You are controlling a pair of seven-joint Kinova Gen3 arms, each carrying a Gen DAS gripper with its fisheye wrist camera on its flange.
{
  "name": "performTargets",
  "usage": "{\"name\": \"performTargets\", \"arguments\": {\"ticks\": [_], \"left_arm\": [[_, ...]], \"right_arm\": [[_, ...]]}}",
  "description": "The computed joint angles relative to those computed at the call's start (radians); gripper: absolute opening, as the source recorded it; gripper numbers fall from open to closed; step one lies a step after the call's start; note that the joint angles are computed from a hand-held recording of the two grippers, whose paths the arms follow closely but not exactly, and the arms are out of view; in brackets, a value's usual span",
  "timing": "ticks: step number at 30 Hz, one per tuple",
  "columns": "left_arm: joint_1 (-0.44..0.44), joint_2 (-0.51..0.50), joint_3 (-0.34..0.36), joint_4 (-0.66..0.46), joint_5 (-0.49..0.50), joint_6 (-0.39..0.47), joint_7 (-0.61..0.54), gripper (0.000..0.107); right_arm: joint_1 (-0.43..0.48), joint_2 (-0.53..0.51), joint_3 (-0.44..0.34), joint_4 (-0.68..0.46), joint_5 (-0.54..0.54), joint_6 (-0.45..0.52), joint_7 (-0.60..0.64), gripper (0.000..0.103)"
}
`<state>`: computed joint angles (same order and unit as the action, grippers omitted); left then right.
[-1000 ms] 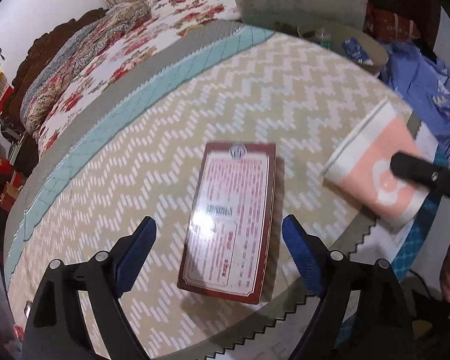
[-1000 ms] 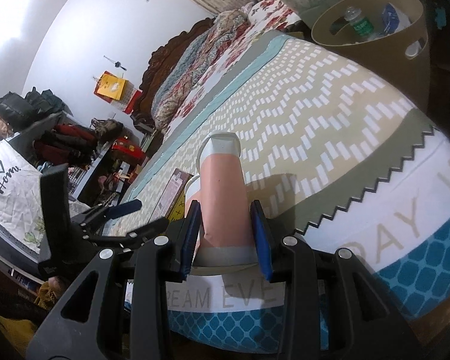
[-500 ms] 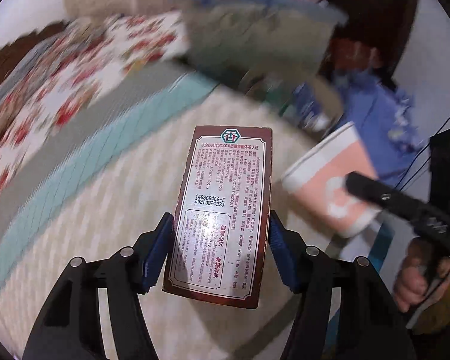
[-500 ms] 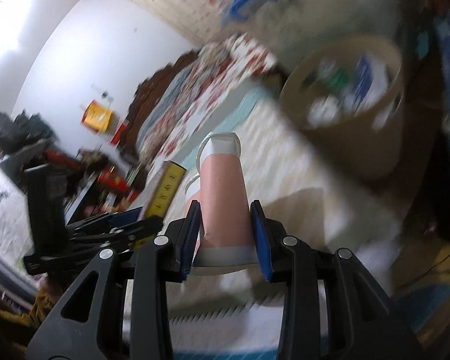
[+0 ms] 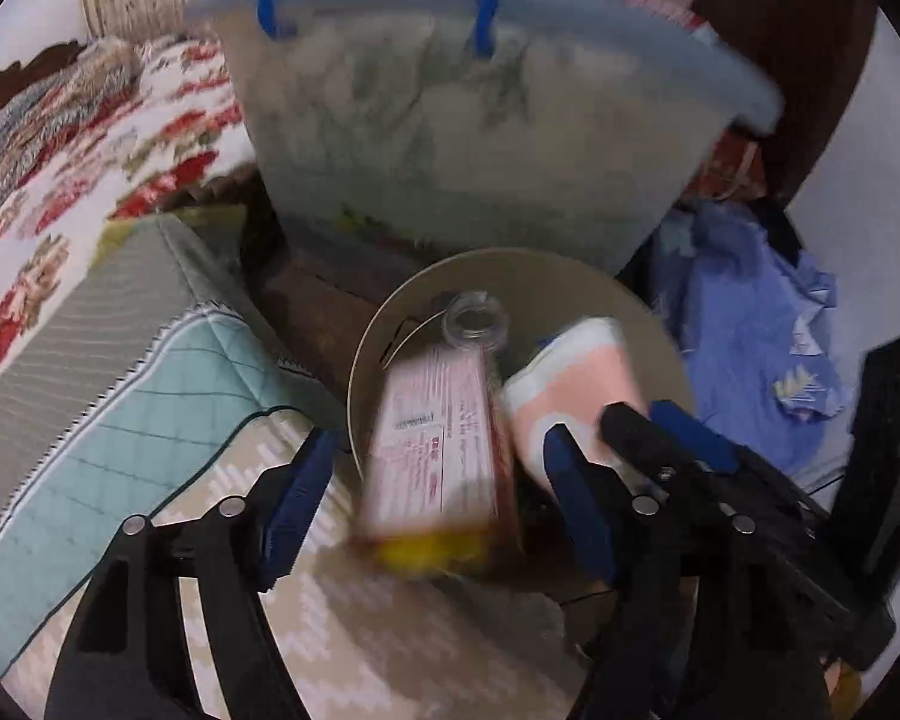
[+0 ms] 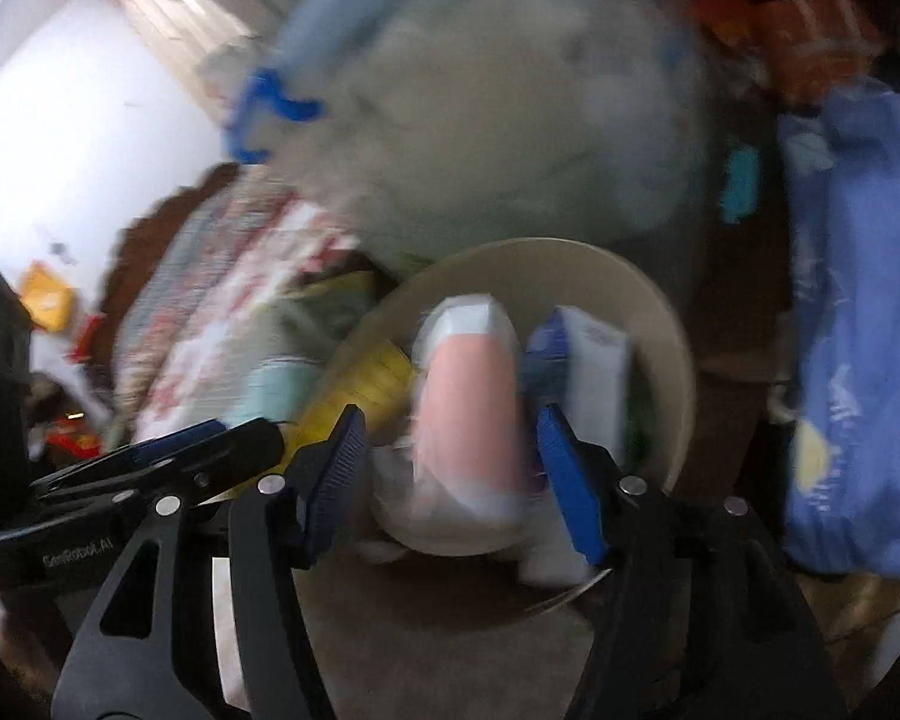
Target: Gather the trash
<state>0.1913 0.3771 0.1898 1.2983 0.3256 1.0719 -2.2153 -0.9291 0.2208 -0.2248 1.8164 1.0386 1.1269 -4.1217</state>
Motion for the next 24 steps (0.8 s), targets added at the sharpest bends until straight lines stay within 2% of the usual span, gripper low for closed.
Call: {"name": "performTargets", "arguments": {"ticks": [2, 5, 6, 12, 17, 24], "left_arm": [[-0.012, 0.023, 0.0, -0.026, 0.016, 0.033, 0.016, 0.071], [-0.061, 0.0, 0.007, 0.003, 0.068, 0.019, -0.036, 0.073], [-0.074, -0.009, 0.005, 0.011, 0.078, 0.02, -0.05, 0.074], [-0.164, -0.113, -0.028, 0.115, 0.144, 0.02, -0.156, 0.08], [-0.221, -0.243, -0.09, 0.259, 0.158, -0.038, -0.268, 0.085], [-0.302, -0.393, -0.208, 0.427, 0.236, -0.065, -0.514, 0.094]], "right_arm": [[-0.03, -0.014, -0.009, 0.013, 0.021, 0.036, -0.046, 0.061], [-0.092, -0.01, -0.021, 0.001, 0.042, 0.135, -0.09, 0.061], [-0.088, -0.009, -0.042, -0.005, 0.046, 0.152, -0.093, 0.061], [-0.158, -0.006, -0.081, -0.049, 0.069, 0.198, -0.126, 0.061], [-0.252, 0.047, -0.09, -0.135, 0.087, 0.242, -0.134, 0.061], [-0.367, 0.16, -0.081, -0.302, 0.082, 0.27, -0.113, 0.061]]}}
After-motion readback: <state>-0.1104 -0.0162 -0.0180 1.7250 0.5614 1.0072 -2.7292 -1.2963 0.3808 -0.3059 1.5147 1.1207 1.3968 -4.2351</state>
